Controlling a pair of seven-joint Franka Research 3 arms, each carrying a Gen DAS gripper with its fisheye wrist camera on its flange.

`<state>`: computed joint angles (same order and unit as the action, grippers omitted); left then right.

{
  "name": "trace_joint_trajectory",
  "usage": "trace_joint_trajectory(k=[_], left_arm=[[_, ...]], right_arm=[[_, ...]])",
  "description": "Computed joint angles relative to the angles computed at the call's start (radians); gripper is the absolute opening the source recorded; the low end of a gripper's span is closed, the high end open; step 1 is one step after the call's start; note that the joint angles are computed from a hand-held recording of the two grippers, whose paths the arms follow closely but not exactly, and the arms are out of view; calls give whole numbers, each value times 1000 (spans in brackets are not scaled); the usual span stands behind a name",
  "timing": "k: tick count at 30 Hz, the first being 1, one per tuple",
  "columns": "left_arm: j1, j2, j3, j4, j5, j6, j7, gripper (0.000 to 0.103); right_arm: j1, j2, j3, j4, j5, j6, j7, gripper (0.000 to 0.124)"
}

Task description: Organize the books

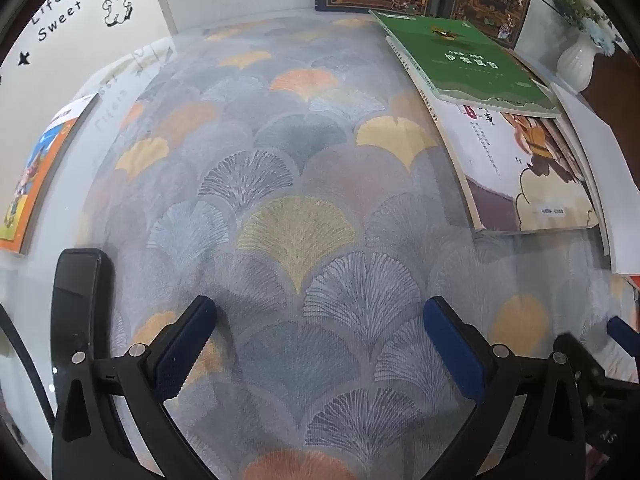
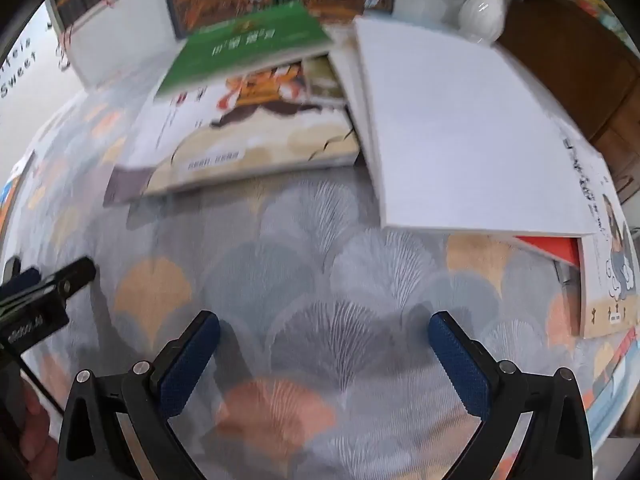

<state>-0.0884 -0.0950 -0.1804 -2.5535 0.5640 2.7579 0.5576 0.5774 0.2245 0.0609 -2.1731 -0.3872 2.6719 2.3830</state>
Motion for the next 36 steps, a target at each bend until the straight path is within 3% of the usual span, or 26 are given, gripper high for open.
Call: trace_joint_trajectory(k=[4,6,8,10,12,14,16,18,24,36], left_arm=[[10,-44,-4,1,57,-2,-18,102],[21,-87,-2,-11,77,32,-22,102],[30,-141,0,-24,75,67,-11,102],[38,-185,-2,-28,67,92,12,102],[73,-220,-36,-26,112,108,-10,102],[103,-234,-70,-9,162,106,-34,102],[115,-245,-78,-11,186,118,-43,102],[116,-245,-76,-9,187,125,-41,102],[132,-259,-85,-19,207,130,-55,102],[158,-257,-73,-21,200,160,-40,102]], right_arm=[[-44,-4,56,70,215,-178,-140,103],[-40,-45,50,46,223,-154,-119,101],[-35,-94,41,24,175,-121,-62,101],[-30,-152,32,-5,43,-69,63,101],[-35,-206,38,-24,-174,-39,249,101],[-60,-230,58,-12,-322,-57,353,102],[-81,-230,76,13,-399,-97,364,102],[-94,-241,92,17,-411,-145,336,102],[-136,-255,99,-2,-465,-123,338,102],[-193,-292,102,-11,-510,19,356,102]])
